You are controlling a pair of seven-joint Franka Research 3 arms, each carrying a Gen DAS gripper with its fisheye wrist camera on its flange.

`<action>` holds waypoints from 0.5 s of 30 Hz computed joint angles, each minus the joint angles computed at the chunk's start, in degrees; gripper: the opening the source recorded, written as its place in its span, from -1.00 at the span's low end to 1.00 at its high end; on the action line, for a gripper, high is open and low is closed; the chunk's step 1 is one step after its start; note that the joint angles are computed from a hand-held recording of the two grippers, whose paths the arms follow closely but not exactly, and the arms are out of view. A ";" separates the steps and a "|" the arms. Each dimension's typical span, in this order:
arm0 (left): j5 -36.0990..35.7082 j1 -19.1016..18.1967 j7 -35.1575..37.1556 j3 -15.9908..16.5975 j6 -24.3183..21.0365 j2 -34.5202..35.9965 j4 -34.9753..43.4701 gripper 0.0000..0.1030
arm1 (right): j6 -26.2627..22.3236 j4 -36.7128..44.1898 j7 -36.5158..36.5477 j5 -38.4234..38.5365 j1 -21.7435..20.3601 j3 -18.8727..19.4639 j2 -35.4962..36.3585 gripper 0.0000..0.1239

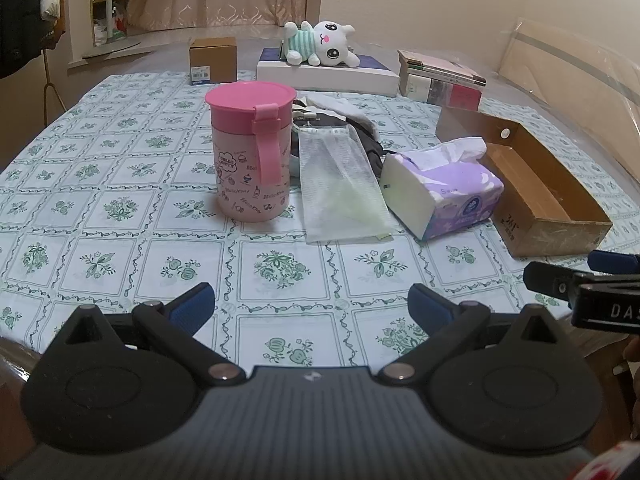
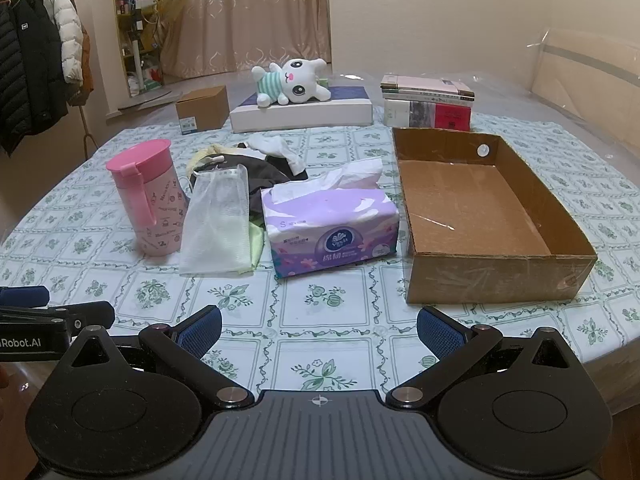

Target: Organize soft objects

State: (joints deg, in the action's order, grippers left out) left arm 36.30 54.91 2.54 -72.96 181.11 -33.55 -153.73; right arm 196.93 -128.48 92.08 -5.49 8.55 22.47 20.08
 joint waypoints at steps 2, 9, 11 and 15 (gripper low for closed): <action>-0.05 0.05 0.03 -0.07 -0.01 -0.07 -0.01 0.98 | -0.25 0.03 0.18 -0.05 -0.16 0.17 -0.30 0.66; -0.10 -0.11 0.13 0.14 -0.09 0.06 -0.03 0.98 | -0.37 0.18 0.02 0.08 0.02 -0.03 -0.24 0.66; -0.08 0.00 0.13 0.06 0.01 0.03 -0.04 0.98 | -0.48 0.13 0.03 0.12 -0.07 0.04 -0.43 0.66; -0.12 -0.13 0.21 0.24 -0.01 0.15 -0.01 0.97 | -0.39 0.09 -0.12 0.27 0.09 -0.06 -0.38 0.66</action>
State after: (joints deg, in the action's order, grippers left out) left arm 36.18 54.78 2.75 -72.72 181.10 -33.40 -153.74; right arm 196.54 -128.39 91.96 -5.22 8.64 22.40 19.70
